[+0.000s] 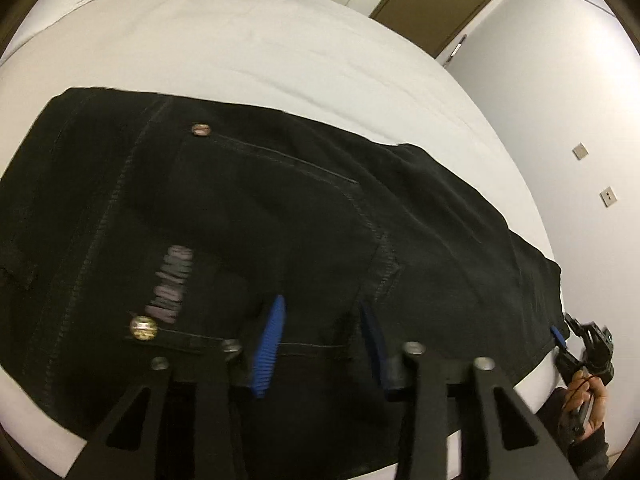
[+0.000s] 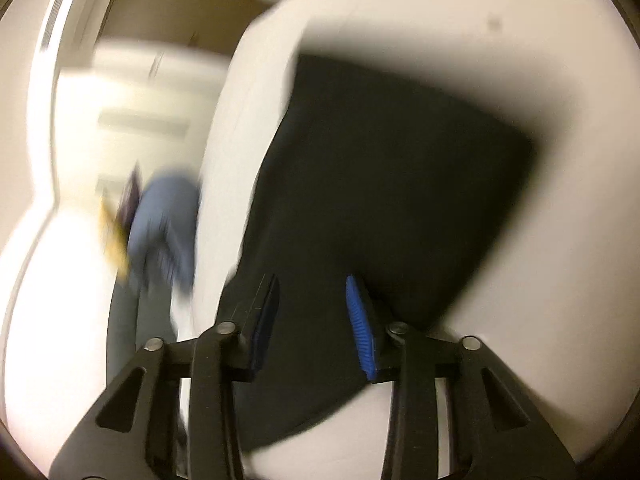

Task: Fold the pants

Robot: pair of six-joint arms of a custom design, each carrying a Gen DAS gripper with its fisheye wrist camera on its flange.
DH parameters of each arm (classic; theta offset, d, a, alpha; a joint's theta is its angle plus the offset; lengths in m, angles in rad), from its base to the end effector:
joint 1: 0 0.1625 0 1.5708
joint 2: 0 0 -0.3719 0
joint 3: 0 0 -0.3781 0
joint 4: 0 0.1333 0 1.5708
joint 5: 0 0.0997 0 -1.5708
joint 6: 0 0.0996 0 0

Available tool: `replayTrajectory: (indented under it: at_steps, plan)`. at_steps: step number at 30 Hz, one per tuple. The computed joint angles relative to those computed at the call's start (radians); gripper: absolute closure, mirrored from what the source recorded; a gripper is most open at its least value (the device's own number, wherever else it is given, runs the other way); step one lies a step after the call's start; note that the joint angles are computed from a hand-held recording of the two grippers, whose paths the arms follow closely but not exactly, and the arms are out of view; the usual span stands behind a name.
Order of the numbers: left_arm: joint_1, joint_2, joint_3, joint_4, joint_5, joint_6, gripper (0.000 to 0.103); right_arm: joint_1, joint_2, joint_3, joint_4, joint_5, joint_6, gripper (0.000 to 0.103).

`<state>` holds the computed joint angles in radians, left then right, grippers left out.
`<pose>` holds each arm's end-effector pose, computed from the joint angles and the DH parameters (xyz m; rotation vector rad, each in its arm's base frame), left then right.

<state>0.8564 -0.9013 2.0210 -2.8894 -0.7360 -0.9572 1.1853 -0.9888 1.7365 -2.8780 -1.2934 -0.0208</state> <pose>-0.1754 -0.5184 0.0680 -0.4189 2.5061 -1.0049 -0.0832 -0.6321 0.1878 0.4052 2.8291 -0.8839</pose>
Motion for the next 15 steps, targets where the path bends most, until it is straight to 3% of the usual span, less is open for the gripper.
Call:
replayTrajectory:
  at_steps: [3, 4, 8, 11, 13, 15]
  plan:
    - [-0.04, -0.041, 0.015, 0.106, 0.049, -0.056, 0.064, -0.032, -0.085, 0.036, -0.12, -0.026, 0.071, 0.063]
    - [-0.053, -0.001, -0.023, 0.098, 0.055, -0.037, 0.062, -0.026, -0.111, 0.049, -0.147, -0.054, 0.073, 0.056]
    - [-0.079, 0.048, -0.075, 0.0, 0.036, 0.111, 0.049, -0.002, -0.159, 0.079, -0.12, -0.094, 0.03, 0.055]
    - [-0.064, 0.155, -0.161, -0.099, -0.036, 0.169, 0.048, -0.014, -0.139, 0.083, -0.076, -0.061, 0.074, 0.055]
    - [-0.069, 0.195, -0.183, -0.123, -0.068, 0.179, 0.048, 0.001, -0.104, 0.086, -0.093, -0.122, 0.123, 0.055]
    - [-0.055, 0.224, -0.208, -0.145, -0.109, 0.189, 0.048, -0.014, -0.083, 0.083, -0.106, -0.108, 0.175, 0.056]
